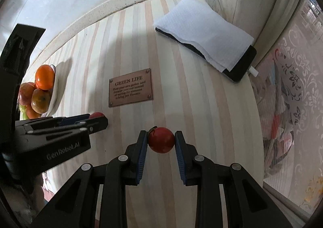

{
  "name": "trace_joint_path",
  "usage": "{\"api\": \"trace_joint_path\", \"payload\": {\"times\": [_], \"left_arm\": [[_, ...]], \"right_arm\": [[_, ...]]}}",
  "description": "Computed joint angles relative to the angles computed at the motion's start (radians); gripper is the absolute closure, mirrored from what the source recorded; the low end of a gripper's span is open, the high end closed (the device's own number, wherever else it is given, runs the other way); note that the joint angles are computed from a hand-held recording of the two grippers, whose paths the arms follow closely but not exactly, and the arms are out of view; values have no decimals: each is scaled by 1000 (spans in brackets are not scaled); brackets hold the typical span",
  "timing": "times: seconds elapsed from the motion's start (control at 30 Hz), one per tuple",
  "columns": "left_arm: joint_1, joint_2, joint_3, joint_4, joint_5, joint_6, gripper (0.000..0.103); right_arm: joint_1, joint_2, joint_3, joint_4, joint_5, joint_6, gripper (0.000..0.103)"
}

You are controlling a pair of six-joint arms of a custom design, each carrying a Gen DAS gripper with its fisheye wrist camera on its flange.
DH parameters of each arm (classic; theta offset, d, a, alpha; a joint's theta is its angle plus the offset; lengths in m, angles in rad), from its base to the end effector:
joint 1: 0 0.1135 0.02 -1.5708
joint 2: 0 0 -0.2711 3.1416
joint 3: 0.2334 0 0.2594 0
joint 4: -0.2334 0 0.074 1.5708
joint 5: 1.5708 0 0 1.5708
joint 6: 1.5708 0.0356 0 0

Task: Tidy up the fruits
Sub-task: 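Grasp the second red tomato with the left gripper while the right carries its tomato, then place both red tomatoes onto the plate with both grippers, then open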

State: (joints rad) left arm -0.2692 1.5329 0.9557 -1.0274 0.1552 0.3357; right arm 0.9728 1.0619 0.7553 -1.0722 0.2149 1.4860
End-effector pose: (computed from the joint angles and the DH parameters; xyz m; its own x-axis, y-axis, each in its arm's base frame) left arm 0.2398 -0.0719 0.1879 -0.8247 0.5652 -0.0190 0.5607 0.8130 -0.1570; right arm 0.1005 0.1341 0.2245 -0.8285 0.5129 -0.2247 0.4842 0.8578 0.1724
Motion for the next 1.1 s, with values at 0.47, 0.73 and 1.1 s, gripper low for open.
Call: {"api": "trace_joint_path", "payload": {"times": [0.47,0.73,1.1], "left_arm": [[252,-94,24,-109,75,161,77],[734,52,306,-320,135,413,77],[982,525,860,-501,166,350,77]], "right_arm": [[23,43,111,-34,35,-24,73],[21,272,321,118,18,-191,73],[-14,737,634,467,-170,-327,73]]}}
